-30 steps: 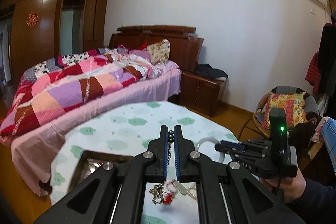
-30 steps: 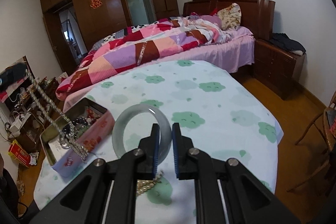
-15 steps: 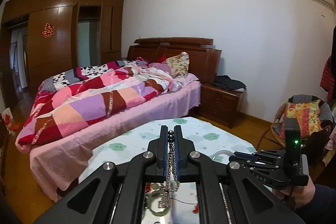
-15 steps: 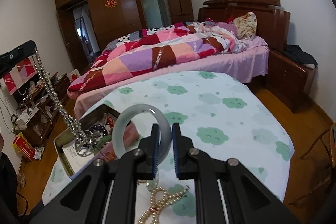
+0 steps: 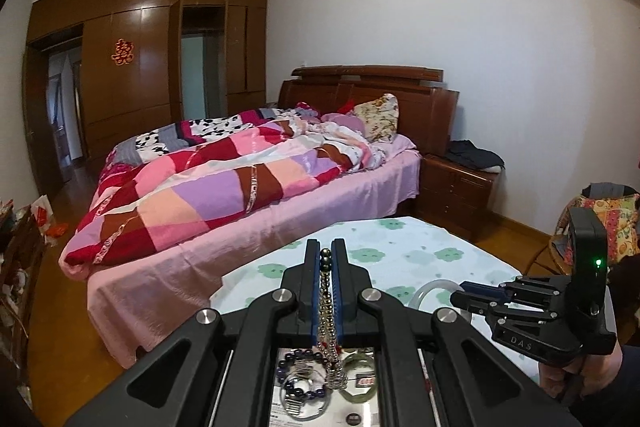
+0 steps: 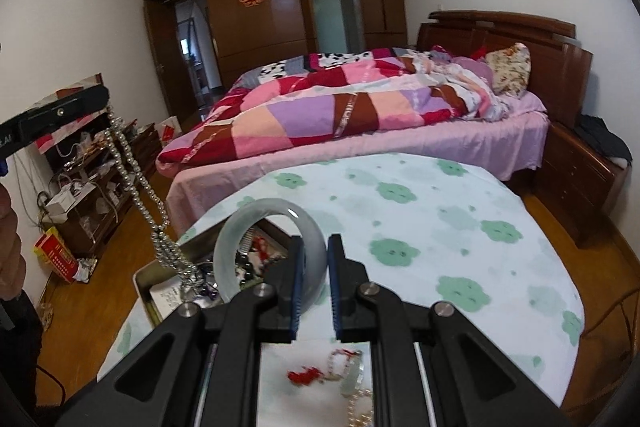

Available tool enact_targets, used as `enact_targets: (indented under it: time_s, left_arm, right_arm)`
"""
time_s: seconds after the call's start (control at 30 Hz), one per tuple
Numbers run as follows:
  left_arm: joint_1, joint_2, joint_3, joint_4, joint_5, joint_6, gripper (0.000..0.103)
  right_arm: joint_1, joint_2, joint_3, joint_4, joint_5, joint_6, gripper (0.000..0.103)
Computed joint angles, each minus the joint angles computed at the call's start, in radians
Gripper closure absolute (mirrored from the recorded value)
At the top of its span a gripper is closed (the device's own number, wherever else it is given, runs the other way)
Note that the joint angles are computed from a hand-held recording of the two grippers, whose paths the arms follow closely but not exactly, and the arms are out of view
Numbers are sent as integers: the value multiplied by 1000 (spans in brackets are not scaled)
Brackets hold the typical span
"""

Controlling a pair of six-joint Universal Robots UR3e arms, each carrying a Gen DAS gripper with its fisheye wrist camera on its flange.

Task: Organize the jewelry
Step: 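Lower the jade bangle and chain into the tin and open both tools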

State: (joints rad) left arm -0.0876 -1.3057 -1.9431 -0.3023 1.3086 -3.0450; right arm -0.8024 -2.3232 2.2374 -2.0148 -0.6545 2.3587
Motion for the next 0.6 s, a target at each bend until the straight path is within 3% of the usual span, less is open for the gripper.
enact_targets:
  time_s: [0.6]
  left_arm:
    - [76,3,-80,-9,-44,21,99]
  right_arm:
    - [346,247,9,-410,-170,247,89]
